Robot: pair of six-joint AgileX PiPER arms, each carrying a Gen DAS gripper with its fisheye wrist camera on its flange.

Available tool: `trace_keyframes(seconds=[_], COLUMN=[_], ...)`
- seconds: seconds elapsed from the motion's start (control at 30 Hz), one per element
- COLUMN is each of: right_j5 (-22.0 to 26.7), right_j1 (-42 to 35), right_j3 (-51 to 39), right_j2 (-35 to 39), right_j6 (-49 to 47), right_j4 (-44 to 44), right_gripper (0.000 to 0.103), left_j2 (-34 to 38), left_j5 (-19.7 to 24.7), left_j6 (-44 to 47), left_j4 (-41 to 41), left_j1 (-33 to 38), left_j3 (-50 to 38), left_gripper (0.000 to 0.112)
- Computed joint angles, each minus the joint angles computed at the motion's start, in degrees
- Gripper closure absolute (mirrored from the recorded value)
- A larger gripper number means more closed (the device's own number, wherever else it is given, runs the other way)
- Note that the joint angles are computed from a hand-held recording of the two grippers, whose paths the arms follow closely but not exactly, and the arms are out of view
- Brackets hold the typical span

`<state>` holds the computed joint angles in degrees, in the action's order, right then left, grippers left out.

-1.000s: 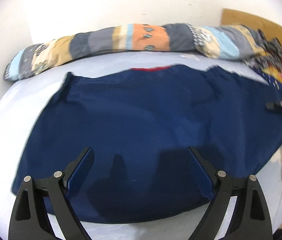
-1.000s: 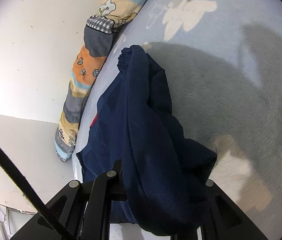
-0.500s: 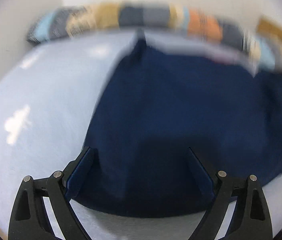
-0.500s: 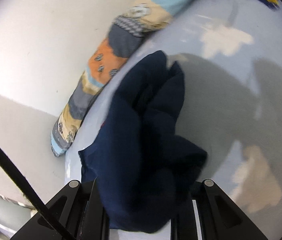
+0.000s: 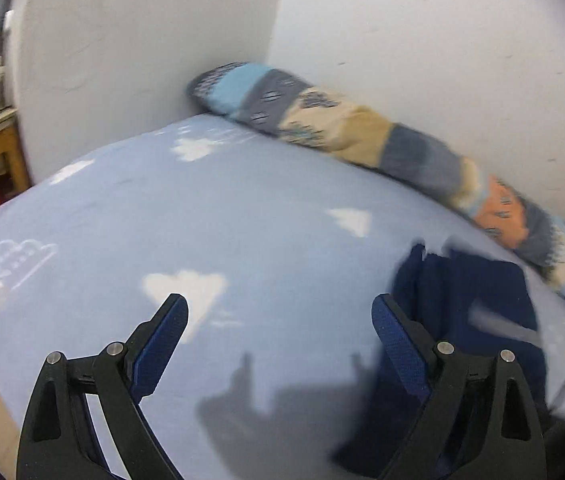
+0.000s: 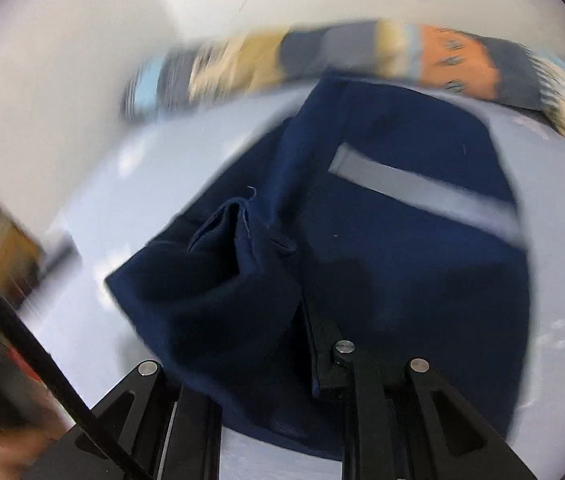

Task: Fold large clothes
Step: 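Lift the garment and lay it on the bed with the right gripper, then grasp the grey-striped navy garment edge with the right gripper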

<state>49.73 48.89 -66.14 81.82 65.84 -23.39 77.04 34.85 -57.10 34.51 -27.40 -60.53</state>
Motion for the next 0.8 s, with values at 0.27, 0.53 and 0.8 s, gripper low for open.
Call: trace_keyframes(seconds=[0.27,0.53,0.8], right_j5=[6.4,16.1,-4.8], right_j1=[7.0,18.2,15.3], right_j3=[-3.4,-7.2,11.7], right_j2=[9.1,14.3,-11.0], right_j6=[5.8,0.9,-4.7], right_j4=[-8.1,-15.4,3.7], right_gripper=[0.084,0.056,0.043], left_j2=[0.0,1.2,1.0], left_j5=[-1.7,-2.4,-5.1], left_j6=[10.6,12.0,27.0], left_j4=[-12.0,-13.6,-28.9], left_j1=[7.1,4.0,5.7], left_j3=[0.1,-1.9,-1.9], left_gripper=[0.02,0.02,0.02])
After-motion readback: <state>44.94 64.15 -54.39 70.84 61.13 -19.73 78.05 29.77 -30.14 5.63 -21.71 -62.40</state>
